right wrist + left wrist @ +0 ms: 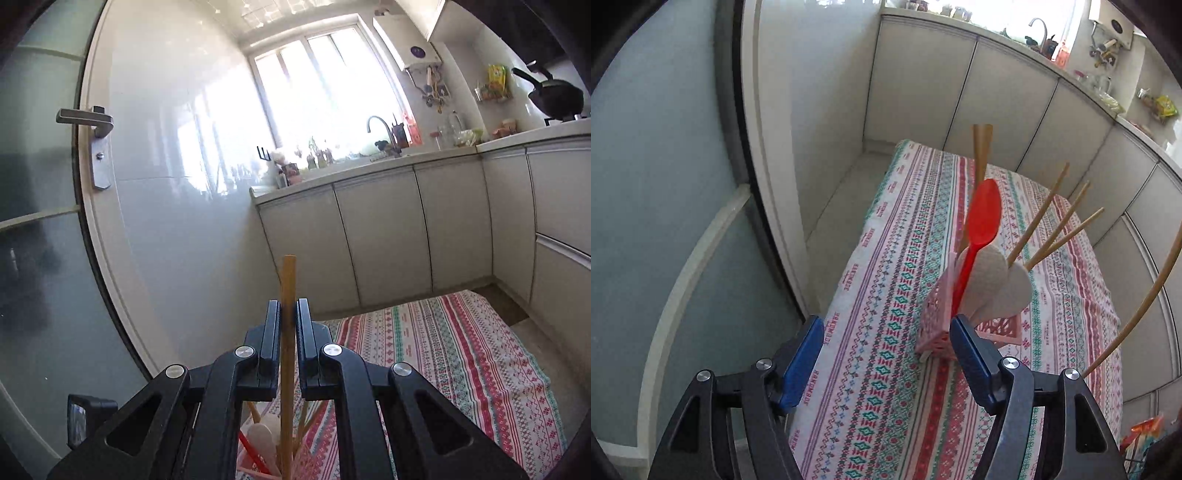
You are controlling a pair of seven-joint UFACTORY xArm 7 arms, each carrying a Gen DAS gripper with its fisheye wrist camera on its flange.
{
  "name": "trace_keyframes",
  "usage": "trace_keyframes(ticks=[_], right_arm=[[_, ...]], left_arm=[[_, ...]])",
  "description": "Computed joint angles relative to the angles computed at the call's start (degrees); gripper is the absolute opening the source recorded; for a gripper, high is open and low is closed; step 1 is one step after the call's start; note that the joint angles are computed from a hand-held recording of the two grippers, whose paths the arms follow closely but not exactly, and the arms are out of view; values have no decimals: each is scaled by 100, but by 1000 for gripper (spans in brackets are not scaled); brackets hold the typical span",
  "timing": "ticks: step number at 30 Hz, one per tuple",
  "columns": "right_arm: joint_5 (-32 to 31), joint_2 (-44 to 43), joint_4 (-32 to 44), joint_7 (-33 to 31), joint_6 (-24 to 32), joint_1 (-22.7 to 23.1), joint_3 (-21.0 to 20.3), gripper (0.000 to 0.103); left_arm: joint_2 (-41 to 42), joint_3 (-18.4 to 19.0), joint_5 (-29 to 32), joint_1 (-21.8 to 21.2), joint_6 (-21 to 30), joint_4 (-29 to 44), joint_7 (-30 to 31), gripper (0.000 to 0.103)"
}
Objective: Organize utensils
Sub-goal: 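Drop the red spoon into the basket with the left gripper while the right gripper drops the chopstick there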
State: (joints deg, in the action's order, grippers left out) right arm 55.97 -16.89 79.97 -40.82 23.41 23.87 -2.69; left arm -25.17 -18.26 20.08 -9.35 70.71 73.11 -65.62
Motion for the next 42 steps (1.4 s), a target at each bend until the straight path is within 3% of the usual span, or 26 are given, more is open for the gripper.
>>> trace_keyframes(ticks=[7,12,20,24,25,28,32,42], right_arm=[[-309,549,222,34,-992,171,506,8],[-386,801,132,-41,-1442,266,624,8],[-332,887,-226,-505,-2053,520,603,8],[73,829,-399,-956,-2203,746,431,9],[163,811,-407,-999,-2093,824,318,9],[-152,755,-455,-446,-1616,488,428,12],[43,543,-476,-253,-1034,324,307,42],[-621,-261,-714,378,230,-213,-13,51]], left_arm=[[-161,185,-353,-15,-184,-316,-11,72],[-119,205,-381,37,-215,-326,81,72],[-82,219,-432,59,-295,-328,129,72],[-56,201,-403,64,-262,-302,114,72],[-44,193,-394,64,-247,-293,109,72],[22,183,-378,50,-200,-223,119,72],[98,151,-338,12,-125,-112,97,75],[50,112,-272,-63,52,-79,6,80]])
